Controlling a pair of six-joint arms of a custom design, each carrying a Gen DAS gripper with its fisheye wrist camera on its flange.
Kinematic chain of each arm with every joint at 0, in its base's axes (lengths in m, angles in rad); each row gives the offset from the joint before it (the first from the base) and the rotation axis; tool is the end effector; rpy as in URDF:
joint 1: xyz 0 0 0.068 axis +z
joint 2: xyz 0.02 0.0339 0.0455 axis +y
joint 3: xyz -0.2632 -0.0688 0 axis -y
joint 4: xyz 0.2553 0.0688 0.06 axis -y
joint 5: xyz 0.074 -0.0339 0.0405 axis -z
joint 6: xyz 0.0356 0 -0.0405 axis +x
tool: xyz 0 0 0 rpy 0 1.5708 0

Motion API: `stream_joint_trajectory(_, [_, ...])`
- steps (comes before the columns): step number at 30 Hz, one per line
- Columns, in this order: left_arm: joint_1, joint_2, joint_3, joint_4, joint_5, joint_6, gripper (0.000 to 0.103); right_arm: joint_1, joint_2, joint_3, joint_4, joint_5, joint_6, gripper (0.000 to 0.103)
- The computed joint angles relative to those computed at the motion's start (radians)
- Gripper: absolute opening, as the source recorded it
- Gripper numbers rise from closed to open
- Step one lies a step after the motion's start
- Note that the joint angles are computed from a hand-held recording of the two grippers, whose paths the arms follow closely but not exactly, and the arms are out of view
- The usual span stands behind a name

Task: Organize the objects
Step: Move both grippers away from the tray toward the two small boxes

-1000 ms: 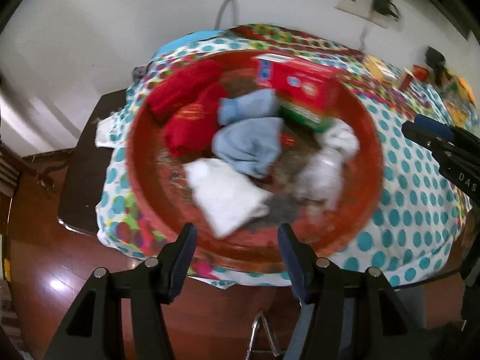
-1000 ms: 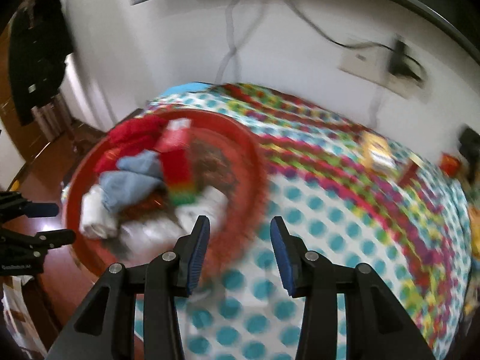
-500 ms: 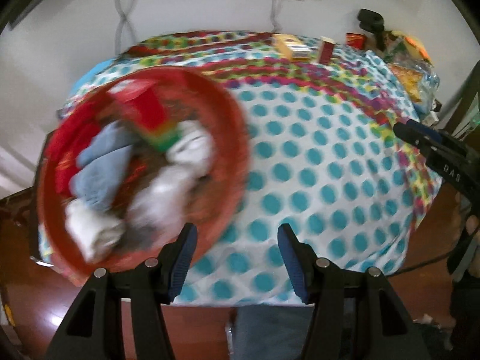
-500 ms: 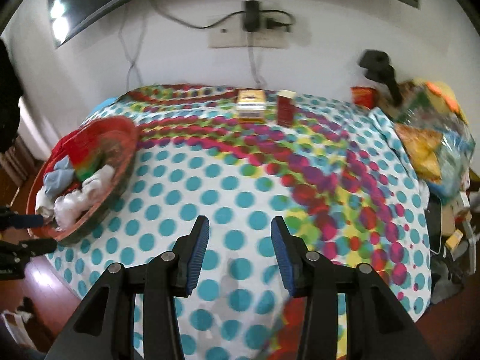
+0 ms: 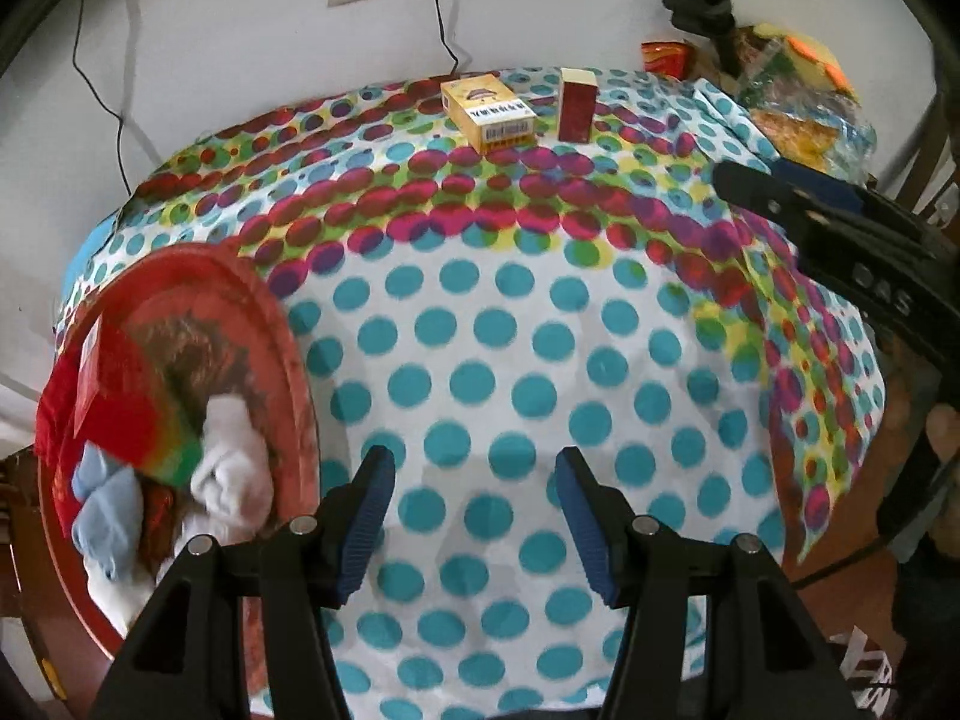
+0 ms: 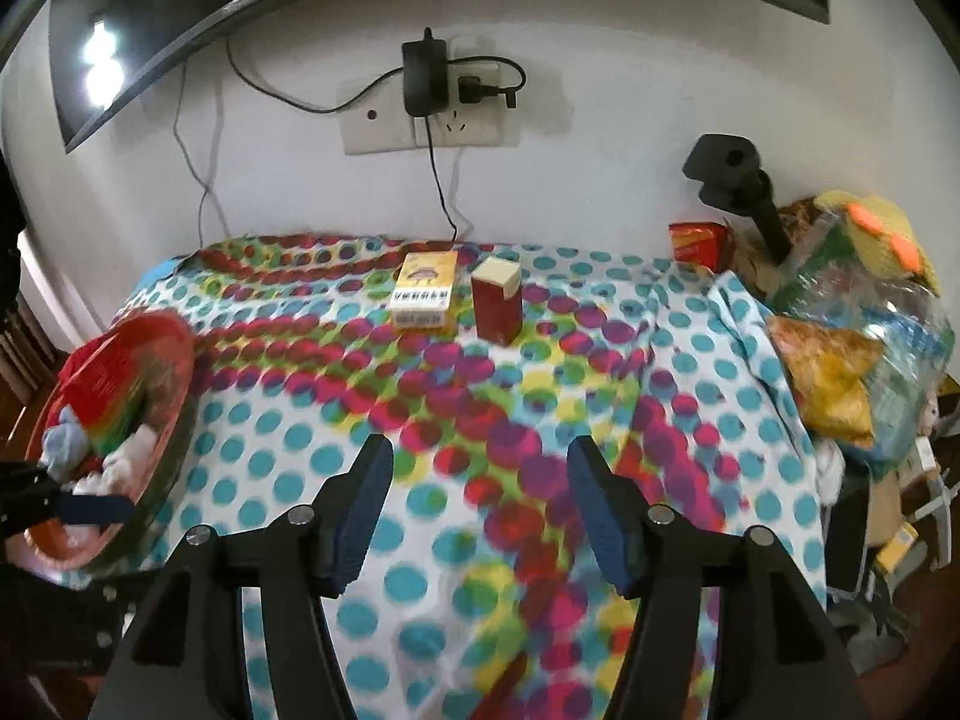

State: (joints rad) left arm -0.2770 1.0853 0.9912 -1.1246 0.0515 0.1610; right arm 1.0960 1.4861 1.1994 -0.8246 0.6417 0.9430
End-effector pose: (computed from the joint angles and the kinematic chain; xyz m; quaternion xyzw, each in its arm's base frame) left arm 0.1868 -0.0550 0.2792 0.2182 0.9597 -0.0355 0.1733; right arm 0.1584 0.2616 0.2692 0.0010 0.9268 0.0232 0.3748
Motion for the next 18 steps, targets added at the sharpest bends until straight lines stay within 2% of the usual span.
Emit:
stream_joint_trajectory(4, [0.010, 0.073, 0.023, 0.031, 0.017, -0.017, 0.057, -0.116, 0.065, 0.006, 0.116, -0.041, -0.130, 0.058])
stream_joint_trajectory(7, [0.002, 0.108, 0.027, 0.067, -0.011, -0.017, 0.057, -0.196, 0.127, 0.026, 0.190, -0.082, -0.192, 0.058])
stream_joint_trajectory(18, [0.050, 0.239, 0.079, 0.128, 0.030, 0.013, 0.057, -0.335, 0.286, 0.072, 0.356, -0.159, -0.303, 0.059])
